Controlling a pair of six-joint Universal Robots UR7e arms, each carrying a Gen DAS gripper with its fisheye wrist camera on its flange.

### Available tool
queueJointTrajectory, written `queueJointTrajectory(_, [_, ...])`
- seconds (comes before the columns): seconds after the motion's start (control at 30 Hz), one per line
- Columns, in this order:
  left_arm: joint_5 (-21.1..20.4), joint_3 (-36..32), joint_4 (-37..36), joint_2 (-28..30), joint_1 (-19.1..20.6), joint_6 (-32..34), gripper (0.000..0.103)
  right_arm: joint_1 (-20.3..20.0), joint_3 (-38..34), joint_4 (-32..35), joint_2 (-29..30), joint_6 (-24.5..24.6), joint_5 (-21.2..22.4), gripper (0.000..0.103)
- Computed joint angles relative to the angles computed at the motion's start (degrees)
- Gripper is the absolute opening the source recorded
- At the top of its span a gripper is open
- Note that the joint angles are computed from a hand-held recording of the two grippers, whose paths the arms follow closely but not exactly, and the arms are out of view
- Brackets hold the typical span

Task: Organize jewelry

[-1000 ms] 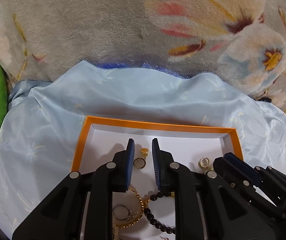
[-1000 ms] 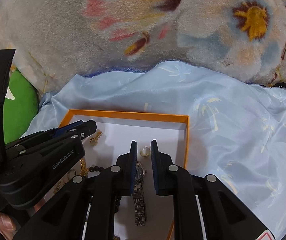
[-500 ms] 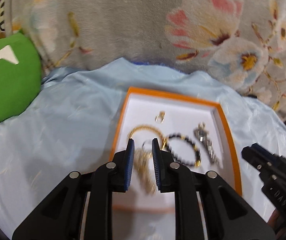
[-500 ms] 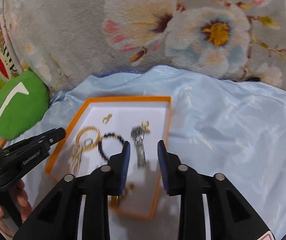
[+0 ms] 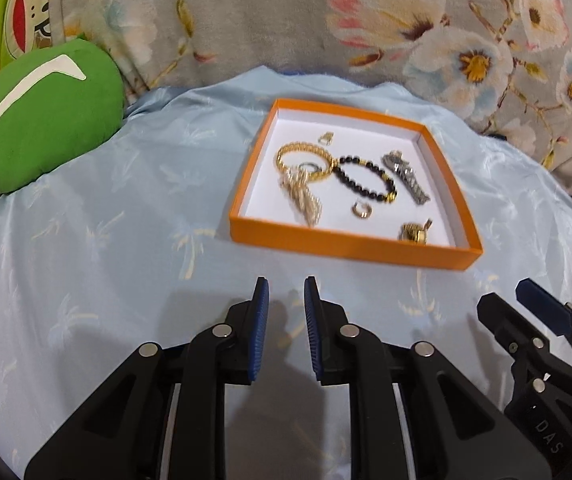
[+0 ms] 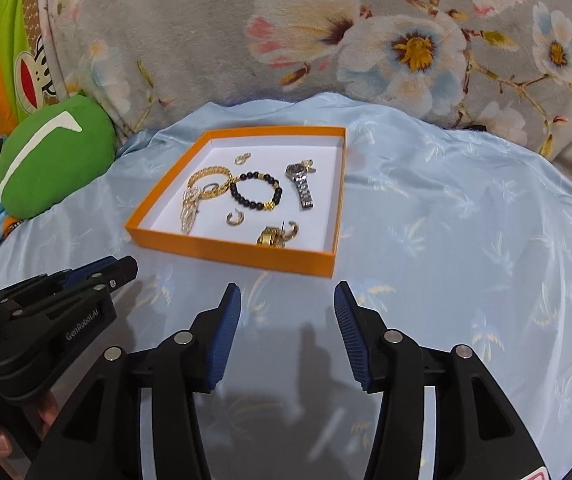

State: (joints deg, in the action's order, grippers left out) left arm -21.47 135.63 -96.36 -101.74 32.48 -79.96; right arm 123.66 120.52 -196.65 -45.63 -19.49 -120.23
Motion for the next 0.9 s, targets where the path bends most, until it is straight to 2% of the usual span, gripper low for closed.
queueJointTrajectory(0.07, [-0.4, 0.2, 1.0, 0.0, -0.7, -1.0, 0.019, 0.0, 0.6, 0.2, -0.2, 0.6, -0.2, 0.053])
queueJointTrajectory(0.13, [0.3, -0.1, 4.0, 0.2, -1.5, -3.3, 0.034, 0.2, 0.9, 0.0, -0.1, 0.8, -0.6, 0.057])
queueJointTrajectory(0.17, [0.7, -0.4, 5.8, 0.6, -1.8, -4.7, 0.037, 0.4, 0.9, -0.4, 0.1, 0.6, -1.1, 0.060])
queueJointTrajectory(0.3, [0.8, -1.3, 8.0, 2.0, -1.9, -5.2, 0.038, 1.0, 0.6, -1.1, 0.8, 0.0, -2.5, 0.064])
queueJointTrajectory(0.5, [0.2, -1.9, 8.8, 2.5, -1.2, -5.6, 0.038, 0.9, 0.2, -0.4, 1.1, 0.3, -3.1, 0.065])
queueJointTrajectory(0.63, [0.2, -2.7, 11.9, 3.2, -1.2, -8.2, 0.045, 0.8, 0.1, 0.0, 1.2, 0.9, -3.4, 0.065])
queueJointTrajectory(0.9, [0.0, -3.9, 16.1, 4.1, -1.1, -11.7, 0.051, 1.0, -0.2, 0.1, 1.5, 1.1, -4.4, 0.065])
